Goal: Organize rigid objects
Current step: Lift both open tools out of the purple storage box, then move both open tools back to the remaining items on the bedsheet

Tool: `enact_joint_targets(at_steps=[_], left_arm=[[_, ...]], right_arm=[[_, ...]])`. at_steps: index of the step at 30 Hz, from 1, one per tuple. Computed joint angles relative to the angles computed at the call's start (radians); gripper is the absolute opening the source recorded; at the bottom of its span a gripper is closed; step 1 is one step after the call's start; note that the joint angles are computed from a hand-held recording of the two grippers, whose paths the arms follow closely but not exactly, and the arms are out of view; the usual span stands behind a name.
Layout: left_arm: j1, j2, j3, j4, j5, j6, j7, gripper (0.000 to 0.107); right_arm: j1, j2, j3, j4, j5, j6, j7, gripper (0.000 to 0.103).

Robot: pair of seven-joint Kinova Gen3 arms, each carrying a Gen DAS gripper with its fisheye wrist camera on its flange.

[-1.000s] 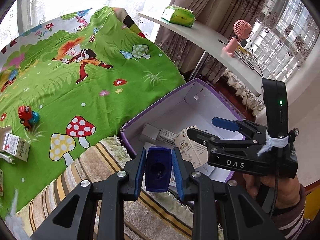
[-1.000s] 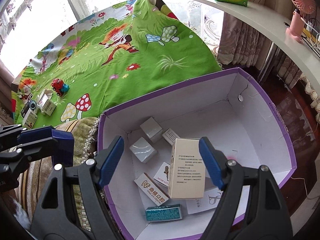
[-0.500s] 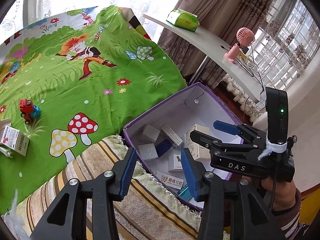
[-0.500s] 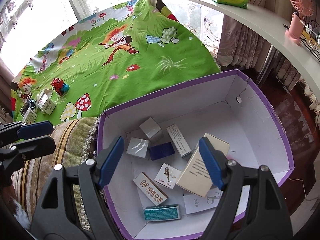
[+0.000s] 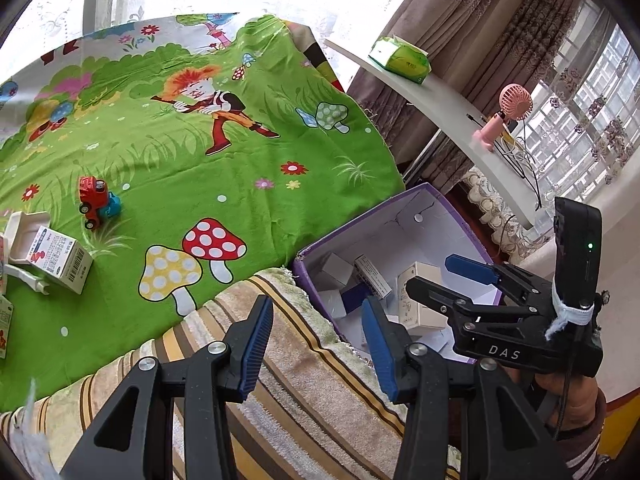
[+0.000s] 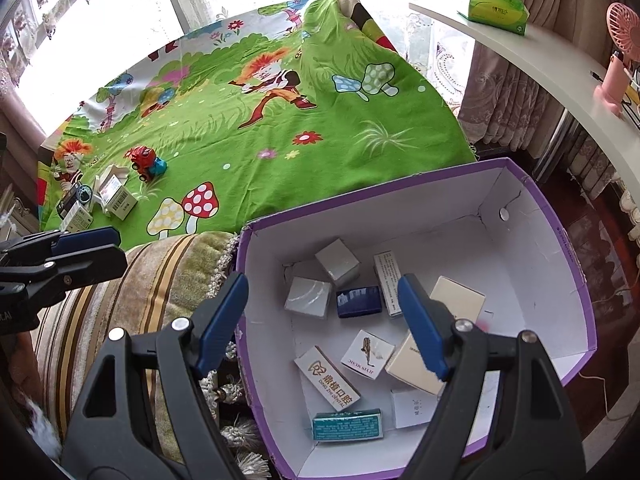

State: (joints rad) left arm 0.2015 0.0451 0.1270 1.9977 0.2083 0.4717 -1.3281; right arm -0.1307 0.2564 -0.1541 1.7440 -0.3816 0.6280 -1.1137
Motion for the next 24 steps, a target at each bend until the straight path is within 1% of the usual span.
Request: enact_joint_targets(at_steps=[4, 14, 24], left_arm=[[-0.022, -0.025, -0.019, 0.025, 0.01, -0.006, -0.006, 0.048], [-0.091, -0.091, -0.071, 0.095, 0.049, -0.003, -0.067, 0.048], [-0.193, -0.168, -0.16, 0.163, 0.059, 0.013, -0.131, 0.048]], right_arm=[[-0.028, 0.0, 0.0, -0.007, 0.028, 0.007, -0.021, 0.08], [-0.101, -0.002, -0.01, -0.025, 0.092, 0.007, -0.07, 0.08], [-0.179, 0.023, -0.028, -0.072, 0.15, 0.016, -0.105, 0.08]])
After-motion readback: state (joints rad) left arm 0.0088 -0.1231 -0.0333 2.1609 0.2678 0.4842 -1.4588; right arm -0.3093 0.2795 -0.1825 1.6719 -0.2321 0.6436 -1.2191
